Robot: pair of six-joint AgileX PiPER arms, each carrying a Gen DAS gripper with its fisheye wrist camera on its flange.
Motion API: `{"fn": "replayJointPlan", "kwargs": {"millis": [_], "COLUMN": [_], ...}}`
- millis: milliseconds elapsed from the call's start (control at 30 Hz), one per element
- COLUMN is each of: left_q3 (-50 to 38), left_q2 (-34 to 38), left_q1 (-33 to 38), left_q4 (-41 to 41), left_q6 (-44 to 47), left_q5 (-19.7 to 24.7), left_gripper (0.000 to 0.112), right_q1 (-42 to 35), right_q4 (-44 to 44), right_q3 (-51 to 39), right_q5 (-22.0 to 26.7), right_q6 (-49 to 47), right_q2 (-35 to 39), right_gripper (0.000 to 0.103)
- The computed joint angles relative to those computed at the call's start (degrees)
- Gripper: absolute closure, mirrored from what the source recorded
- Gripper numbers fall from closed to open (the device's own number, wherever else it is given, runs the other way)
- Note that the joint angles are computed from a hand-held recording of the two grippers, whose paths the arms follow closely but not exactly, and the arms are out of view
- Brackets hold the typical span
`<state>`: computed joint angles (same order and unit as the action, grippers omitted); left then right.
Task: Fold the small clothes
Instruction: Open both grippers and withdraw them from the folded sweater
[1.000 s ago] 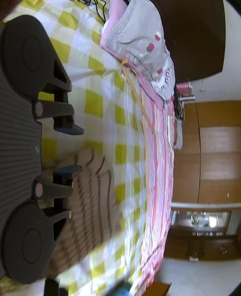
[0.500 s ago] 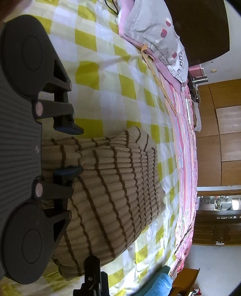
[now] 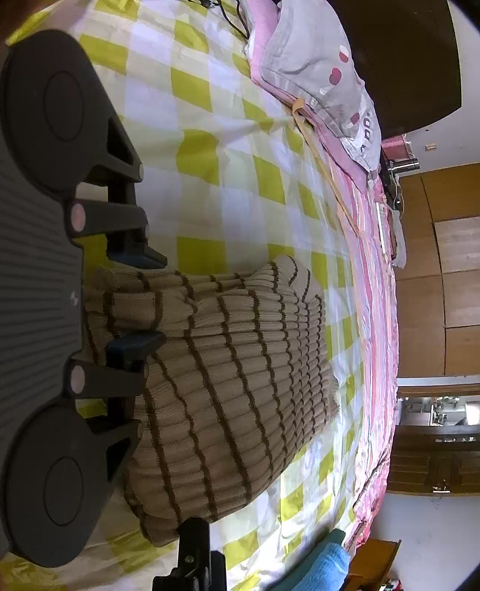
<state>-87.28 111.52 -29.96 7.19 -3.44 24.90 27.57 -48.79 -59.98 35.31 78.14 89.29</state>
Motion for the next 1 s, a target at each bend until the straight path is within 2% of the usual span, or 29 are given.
{"fn": "replayJointPlan", "kwargs": {"millis": [333,633,1000], "left_q3": [2.39,1.16,3.74], "left_q2": [-2.21,-1.59,-3.69], "left_q1": [-0.38,-0.40,-0.64], "left_q4": [1.10,1.61,2.23], "left_q6": [-1.41,-1.44,-1.42], "left_q5": [-0.74,1.47,0.57], "left_gripper": [0.068,0.068,0.068], "right_q1": [1.42,2.64,4.37], "right_q4": [-1.20,-1.04,-1.78], "right_q3": [0.09,-0.78,-0.44], "right_q5": [3.00,5.18,6.79], "right_q6": [0.69,0.04,0.61], "right_q2": [-0.86,0.09,-0.60], "right_gripper": [0.054,0.054,0.054]}}
